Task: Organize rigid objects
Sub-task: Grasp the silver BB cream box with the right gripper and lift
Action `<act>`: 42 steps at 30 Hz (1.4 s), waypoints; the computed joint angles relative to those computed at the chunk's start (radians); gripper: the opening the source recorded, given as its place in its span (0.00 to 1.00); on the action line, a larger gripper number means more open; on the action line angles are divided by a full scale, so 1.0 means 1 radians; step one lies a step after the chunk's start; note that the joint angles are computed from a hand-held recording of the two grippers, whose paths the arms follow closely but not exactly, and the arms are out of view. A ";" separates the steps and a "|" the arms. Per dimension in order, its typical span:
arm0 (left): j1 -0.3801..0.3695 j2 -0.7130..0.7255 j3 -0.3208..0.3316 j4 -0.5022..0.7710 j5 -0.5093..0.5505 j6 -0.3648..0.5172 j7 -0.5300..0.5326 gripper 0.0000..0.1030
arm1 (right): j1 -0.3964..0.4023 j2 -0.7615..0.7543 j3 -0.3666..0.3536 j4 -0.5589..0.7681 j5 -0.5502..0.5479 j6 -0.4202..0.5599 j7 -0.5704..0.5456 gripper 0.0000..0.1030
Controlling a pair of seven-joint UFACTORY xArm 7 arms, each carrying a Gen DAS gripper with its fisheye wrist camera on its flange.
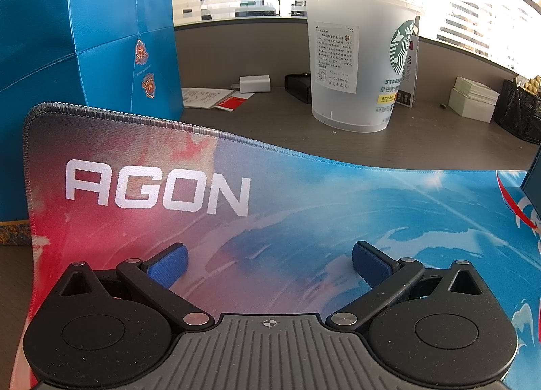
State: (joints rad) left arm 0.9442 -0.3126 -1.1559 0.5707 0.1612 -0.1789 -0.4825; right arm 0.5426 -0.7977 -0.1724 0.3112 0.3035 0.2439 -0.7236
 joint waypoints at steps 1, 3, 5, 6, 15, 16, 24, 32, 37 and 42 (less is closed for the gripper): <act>0.001 0.000 -0.001 0.000 0.000 0.000 0.000 1.00 | -0.028 -0.023 0.000 -0.010 0.004 0.034 0.022 0.95; 0.001 0.000 -0.001 0.000 -0.001 0.000 0.001 1.00 | -0.056 -0.047 -0.014 -0.031 0.016 0.046 0.040 0.92; 0.001 0.000 -0.001 0.000 -0.001 0.000 0.001 1.00 | -0.071 -0.030 -0.022 -0.032 0.017 0.037 0.044 0.87; 0.001 0.000 -0.001 0.000 -0.001 0.000 0.001 1.00 | -0.074 -0.026 -0.028 -0.032 0.013 0.043 0.035 0.84; 0.001 0.000 -0.001 0.000 -0.001 0.000 0.001 1.00 | -0.116 0.124 0.008 0.046 -0.047 0.097 -0.062 0.60; 0.001 0.000 -0.001 0.000 -0.001 0.000 0.001 1.00 | -0.122 0.138 0.016 0.058 -0.045 0.112 -0.065 0.58; 0.001 0.000 -0.002 0.001 -0.001 0.000 0.001 1.00 | -0.184 0.072 0.165 -0.028 -0.066 0.038 0.072 0.40; 0.001 0.000 -0.002 0.001 -0.001 0.000 0.001 1.00 | -0.174 0.059 0.219 -0.092 -0.120 -0.069 0.268 0.34; 0.001 0.000 -0.001 0.000 -0.001 0.000 0.001 1.00 | -0.325 0.041 0.439 -0.106 -0.280 -0.110 0.394 0.34; 0.001 0.000 -0.001 0.000 -0.002 0.000 0.002 1.00 | -0.340 0.017 0.454 -0.082 -0.383 -0.086 0.411 0.34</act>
State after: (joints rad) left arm 0.9452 -0.3124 -1.1573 0.5711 0.1597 -0.1790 -0.4810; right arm 0.2022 -0.7804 0.2818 0.2297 -0.0793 0.1575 -0.3128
